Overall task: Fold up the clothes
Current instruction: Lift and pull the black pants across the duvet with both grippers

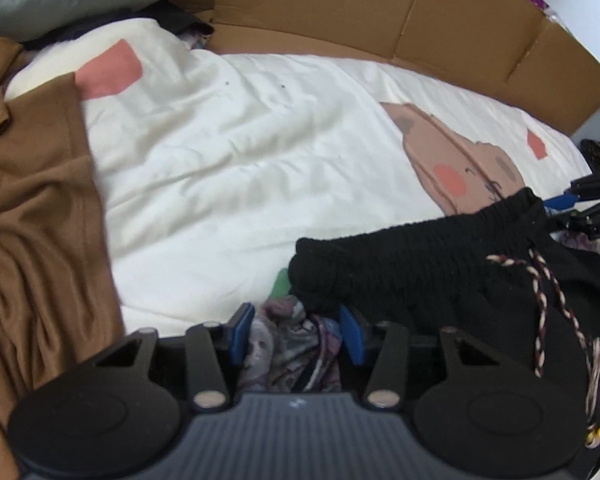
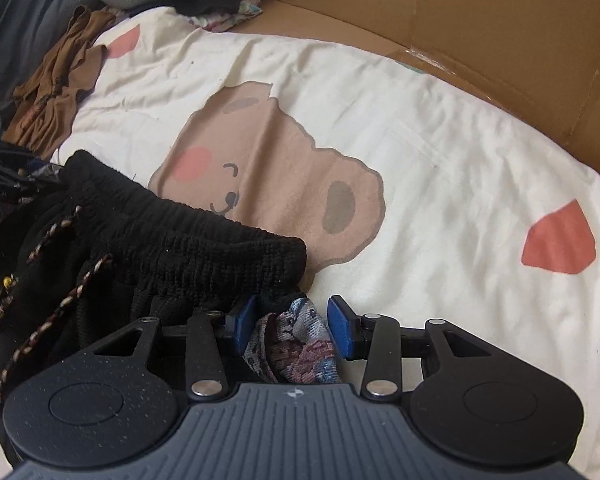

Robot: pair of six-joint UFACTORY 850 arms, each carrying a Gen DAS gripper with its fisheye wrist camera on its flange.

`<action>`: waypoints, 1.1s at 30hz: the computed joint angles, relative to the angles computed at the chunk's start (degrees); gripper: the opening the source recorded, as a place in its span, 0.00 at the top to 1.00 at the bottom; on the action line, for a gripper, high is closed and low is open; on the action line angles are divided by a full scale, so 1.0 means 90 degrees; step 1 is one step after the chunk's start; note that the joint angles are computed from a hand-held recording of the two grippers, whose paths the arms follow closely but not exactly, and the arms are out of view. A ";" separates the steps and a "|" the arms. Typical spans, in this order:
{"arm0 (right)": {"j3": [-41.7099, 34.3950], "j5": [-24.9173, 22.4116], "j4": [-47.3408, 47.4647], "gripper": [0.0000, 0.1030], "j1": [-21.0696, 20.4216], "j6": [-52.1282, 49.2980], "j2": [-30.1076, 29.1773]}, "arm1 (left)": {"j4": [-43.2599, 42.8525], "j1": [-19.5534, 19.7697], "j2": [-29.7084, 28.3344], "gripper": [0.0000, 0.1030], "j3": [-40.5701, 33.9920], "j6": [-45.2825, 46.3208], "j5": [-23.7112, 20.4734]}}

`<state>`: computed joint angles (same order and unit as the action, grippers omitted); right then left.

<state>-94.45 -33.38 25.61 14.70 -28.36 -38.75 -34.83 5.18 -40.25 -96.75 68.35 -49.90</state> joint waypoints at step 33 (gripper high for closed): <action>0.0435 0.0318 -0.0360 0.91 0.0192 -0.0455 0.0432 | -0.0150 -0.0137 0.0498 0.82 0.0558 0.1709 0.0497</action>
